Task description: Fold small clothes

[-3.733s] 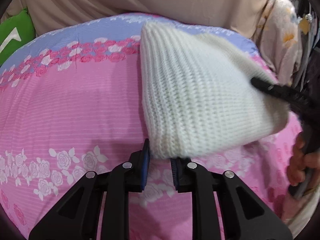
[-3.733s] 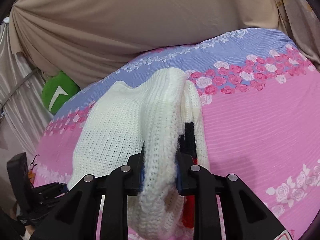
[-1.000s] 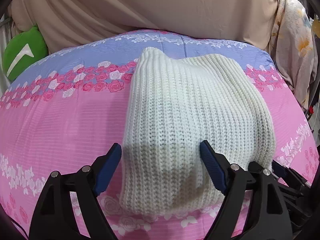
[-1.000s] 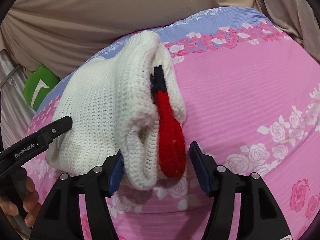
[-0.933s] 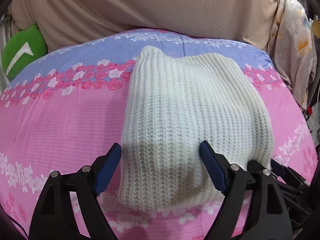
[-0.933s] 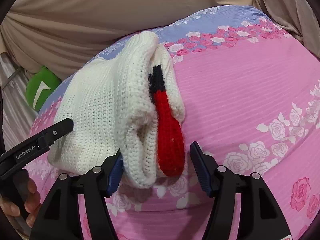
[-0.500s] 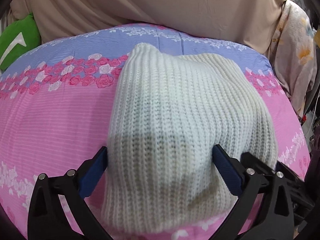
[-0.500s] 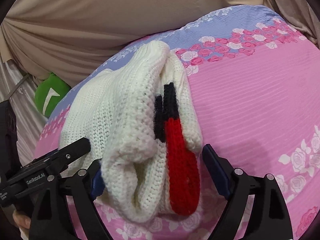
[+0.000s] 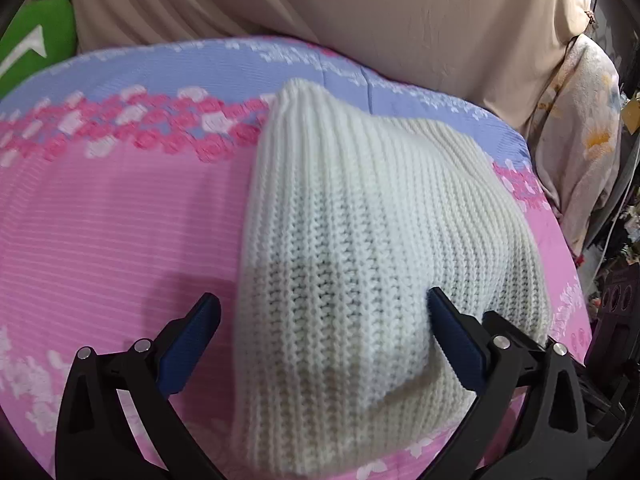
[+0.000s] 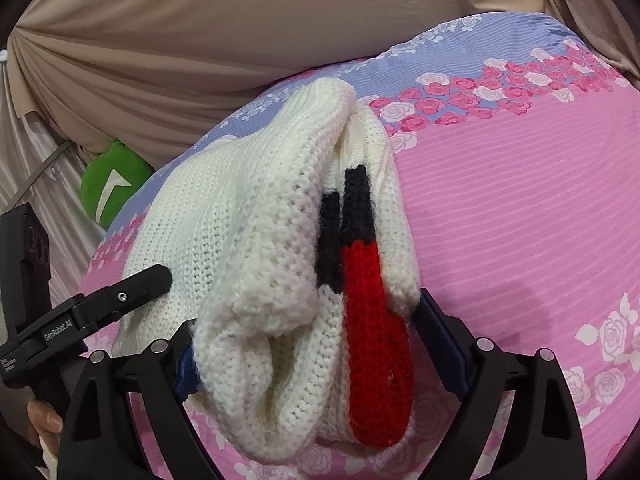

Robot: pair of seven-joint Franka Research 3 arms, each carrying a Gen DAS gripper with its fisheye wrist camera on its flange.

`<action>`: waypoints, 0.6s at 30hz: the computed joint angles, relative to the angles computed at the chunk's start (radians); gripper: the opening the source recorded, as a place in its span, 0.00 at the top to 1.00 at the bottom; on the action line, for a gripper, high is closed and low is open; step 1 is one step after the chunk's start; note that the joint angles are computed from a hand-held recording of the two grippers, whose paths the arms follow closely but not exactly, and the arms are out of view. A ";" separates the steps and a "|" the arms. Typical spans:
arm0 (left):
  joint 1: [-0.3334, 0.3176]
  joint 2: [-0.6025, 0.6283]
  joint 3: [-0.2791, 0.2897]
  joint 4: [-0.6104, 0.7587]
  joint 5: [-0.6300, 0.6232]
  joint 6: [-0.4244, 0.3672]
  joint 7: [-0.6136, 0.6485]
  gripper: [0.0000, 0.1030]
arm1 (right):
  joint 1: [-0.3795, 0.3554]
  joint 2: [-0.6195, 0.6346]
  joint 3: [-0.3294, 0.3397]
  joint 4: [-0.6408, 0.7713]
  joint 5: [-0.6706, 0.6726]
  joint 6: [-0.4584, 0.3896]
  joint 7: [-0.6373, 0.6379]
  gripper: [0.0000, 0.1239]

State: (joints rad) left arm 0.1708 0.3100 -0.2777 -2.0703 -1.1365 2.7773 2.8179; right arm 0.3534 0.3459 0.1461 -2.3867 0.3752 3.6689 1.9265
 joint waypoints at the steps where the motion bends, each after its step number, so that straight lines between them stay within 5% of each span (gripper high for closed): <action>1: 0.005 0.018 0.006 0.019 0.019 -0.048 -0.026 0.04 | 0.006 0.001 -0.004 0.004 0.007 -0.004 -0.007 0.28; 12: 0.014 0.045 -0.006 0.050 0.039 -0.083 -0.039 0.04 | 0.025 0.023 -0.015 0.056 0.064 -0.030 -0.060 0.26; 16: 0.033 0.032 -0.006 0.053 0.044 -0.148 -0.031 0.21 | -0.075 0.032 0.060 0.030 -0.084 0.034 0.073 0.51; 18: 0.043 0.003 -0.002 0.041 0.027 -0.182 0.009 0.37 | -0.015 0.013 0.026 0.028 -0.017 0.033 0.045 0.60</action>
State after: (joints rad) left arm 0.2134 0.3132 -0.2798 -2.0296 -1.1095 2.5949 2.8273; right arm 0.3388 0.3588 0.1725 -2.3589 0.3579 3.7016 1.9720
